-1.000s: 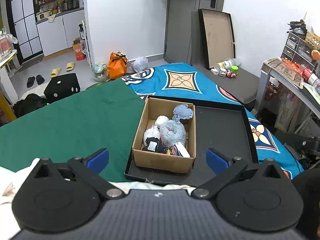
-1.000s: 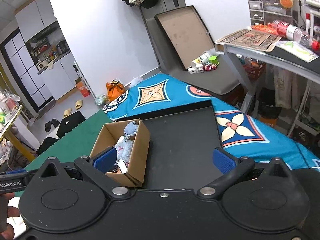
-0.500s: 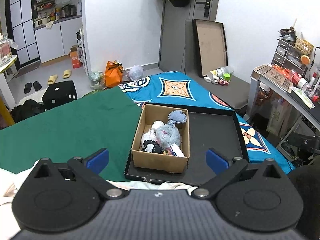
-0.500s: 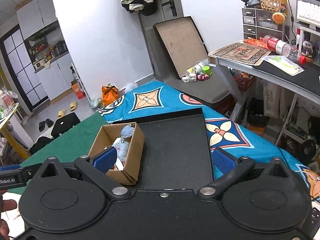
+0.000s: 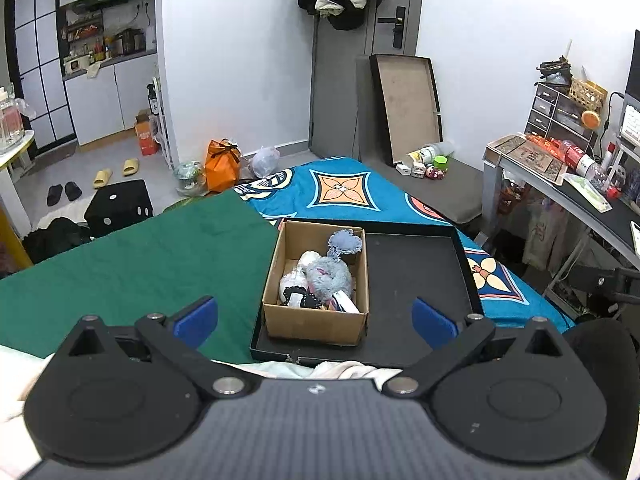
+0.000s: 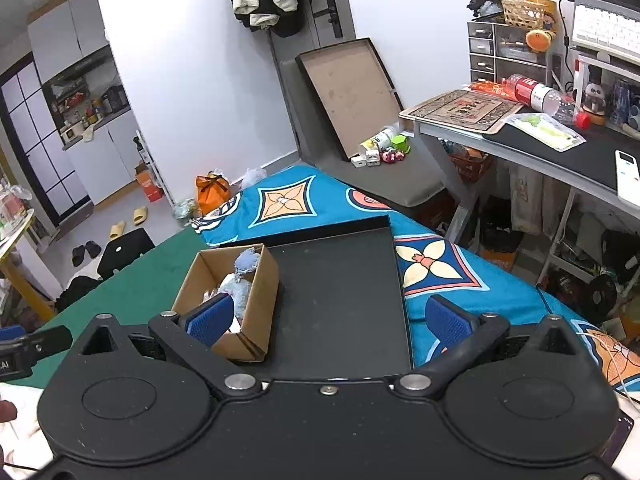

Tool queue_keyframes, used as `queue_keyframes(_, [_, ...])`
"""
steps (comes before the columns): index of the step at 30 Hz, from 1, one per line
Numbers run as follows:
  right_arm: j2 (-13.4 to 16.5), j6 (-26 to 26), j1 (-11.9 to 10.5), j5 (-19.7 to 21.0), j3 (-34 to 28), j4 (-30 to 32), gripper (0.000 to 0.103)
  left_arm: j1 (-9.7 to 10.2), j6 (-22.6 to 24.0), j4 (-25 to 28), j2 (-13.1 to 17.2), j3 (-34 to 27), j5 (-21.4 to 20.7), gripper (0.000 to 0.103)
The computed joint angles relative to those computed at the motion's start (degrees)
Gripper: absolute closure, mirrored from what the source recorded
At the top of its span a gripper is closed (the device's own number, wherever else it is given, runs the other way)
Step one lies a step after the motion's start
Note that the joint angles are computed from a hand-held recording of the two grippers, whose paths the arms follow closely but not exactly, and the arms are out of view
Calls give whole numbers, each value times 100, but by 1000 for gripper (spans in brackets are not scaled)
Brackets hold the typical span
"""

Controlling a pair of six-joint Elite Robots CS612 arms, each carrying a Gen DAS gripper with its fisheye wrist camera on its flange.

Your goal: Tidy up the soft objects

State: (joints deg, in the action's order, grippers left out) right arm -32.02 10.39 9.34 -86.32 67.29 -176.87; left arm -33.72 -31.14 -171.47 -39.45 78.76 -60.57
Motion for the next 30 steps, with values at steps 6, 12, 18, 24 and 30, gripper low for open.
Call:
queue_keyframes(6, [-44,-37,6,65,66,-83,0,-23,7,-94,-32,68,76,0])
queue_keyframes(12, [-67,-123,39,-35,102,-114,0,-36,-15,-188,-61,130,117,0])
queue_keyframes(18, [-86,-116,55,-60,130,-127,0,-41,1,-200,-67,145,99,0])
queue_keyframes(24, [-87,-158,56,-26,142,-133,0,-47,-8,-180,-73,146,102,0])
queue_keyframes(30, [-93,-199,59,-22,153,-128,0,-49,-57,-177,-83,150,110,0])
